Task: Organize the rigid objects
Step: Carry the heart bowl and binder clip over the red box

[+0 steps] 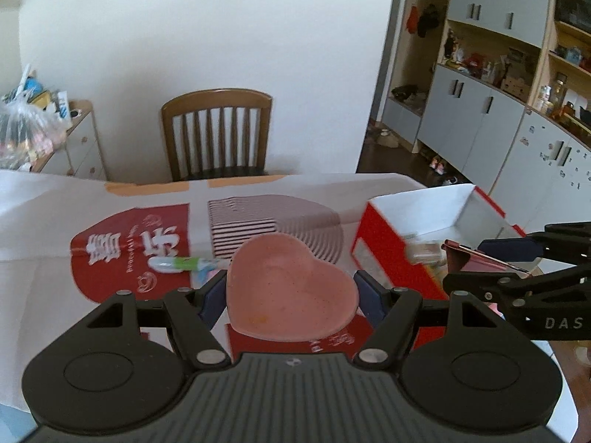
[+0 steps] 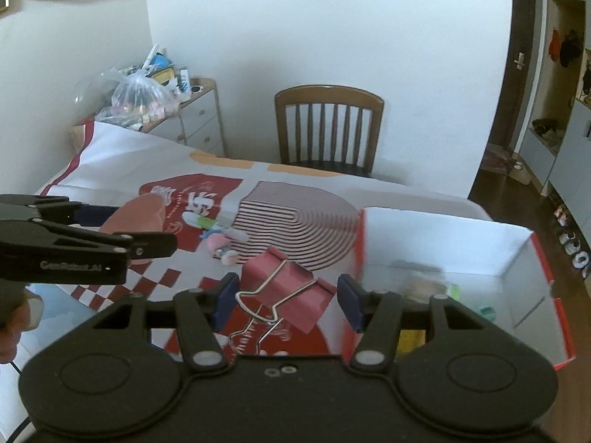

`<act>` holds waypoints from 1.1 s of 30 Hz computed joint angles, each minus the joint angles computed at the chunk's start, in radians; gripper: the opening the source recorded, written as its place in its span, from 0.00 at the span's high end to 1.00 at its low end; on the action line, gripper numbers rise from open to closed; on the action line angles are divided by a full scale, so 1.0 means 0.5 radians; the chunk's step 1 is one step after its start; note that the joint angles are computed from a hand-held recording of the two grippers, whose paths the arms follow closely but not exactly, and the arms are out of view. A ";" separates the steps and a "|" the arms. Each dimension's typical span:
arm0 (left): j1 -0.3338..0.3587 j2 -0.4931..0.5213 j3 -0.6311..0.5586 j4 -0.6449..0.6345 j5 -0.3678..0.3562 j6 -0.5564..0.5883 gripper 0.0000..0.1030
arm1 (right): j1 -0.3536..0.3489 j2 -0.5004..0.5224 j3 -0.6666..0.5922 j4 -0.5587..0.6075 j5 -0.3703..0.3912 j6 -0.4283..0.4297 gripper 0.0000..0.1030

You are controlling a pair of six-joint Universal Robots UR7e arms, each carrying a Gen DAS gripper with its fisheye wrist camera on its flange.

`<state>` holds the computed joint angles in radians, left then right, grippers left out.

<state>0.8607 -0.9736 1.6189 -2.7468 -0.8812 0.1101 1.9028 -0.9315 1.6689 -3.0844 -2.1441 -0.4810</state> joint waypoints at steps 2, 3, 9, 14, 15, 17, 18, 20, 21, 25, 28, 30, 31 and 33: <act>-0.030 0.034 -0.013 -0.003 0.000 -0.013 0.30 | -0.026 -0.049 0.027 0.005 0.014 -0.020 0.44; -0.046 0.054 -0.023 -0.003 0.001 -0.021 0.30 | -0.039 -0.070 0.037 0.008 0.019 -0.031 0.44; -0.131 0.186 -0.086 -0.005 0.009 -0.058 0.30 | -0.126 -0.196 0.087 0.036 0.069 -0.090 0.44; -0.182 0.323 -0.179 0.024 0.023 -0.096 0.30 | -0.214 -0.286 0.111 0.062 0.124 -0.141 0.44; -0.190 0.350 -0.197 0.030 0.026 -0.103 0.30 | -0.230 -0.296 0.110 0.068 0.133 -0.148 0.44; -0.207 0.412 -0.241 0.044 0.036 -0.120 0.30 | -0.266 -0.328 0.114 0.087 0.154 -0.165 0.44; -0.213 0.439 -0.262 0.052 0.037 -0.127 0.30 | -0.284 -0.344 0.116 0.096 0.164 -0.177 0.44; -0.225 0.495 -0.306 0.069 0.045 -0.140 0.30 | -0.317 -0.367 0.115 0.114 0.179 -0.194 0.44; -0.230 0.521 -0.330 0.078 0.048 -0.145 0.30 | -0.334 -0.377 0.112 0.124 0.188 -0.201 0.44; -0.239 0.618 -0.424 0.133 0.055 -0.176 0.30 | -0.395 -0.400 0.086 0.150 0.205 -0.241 0.44; -0.243 0.683 -0.482 0.183 0.069 -0.189 0.30 | -0.439 -0.397 0.046 0.173 0.205 -0.265 0.44; -0.236 0.720 -0.517 0.217 0.076 -0.194 0.30 | -0.465 -0.389 0.020 0.184 0.202 -0.285 0.44; -0.233 0.743 -0.538 0.242 0.081 -0.205 0.30 | -0.478 -0.385 0.008 0.192 0.200 -0.292 0.44; -0.225 0.786 -0.588 0.304 0.087 -0.233 0.30 | -0.502 -0.368 -0.021 0.209 0.192 -0.306 0.44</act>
<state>0.7484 -0.5807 1.3251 -2.5948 -0.8379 -0.0066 1.6520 -1.1156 1.6585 -2.9800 -2.0479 -0.6339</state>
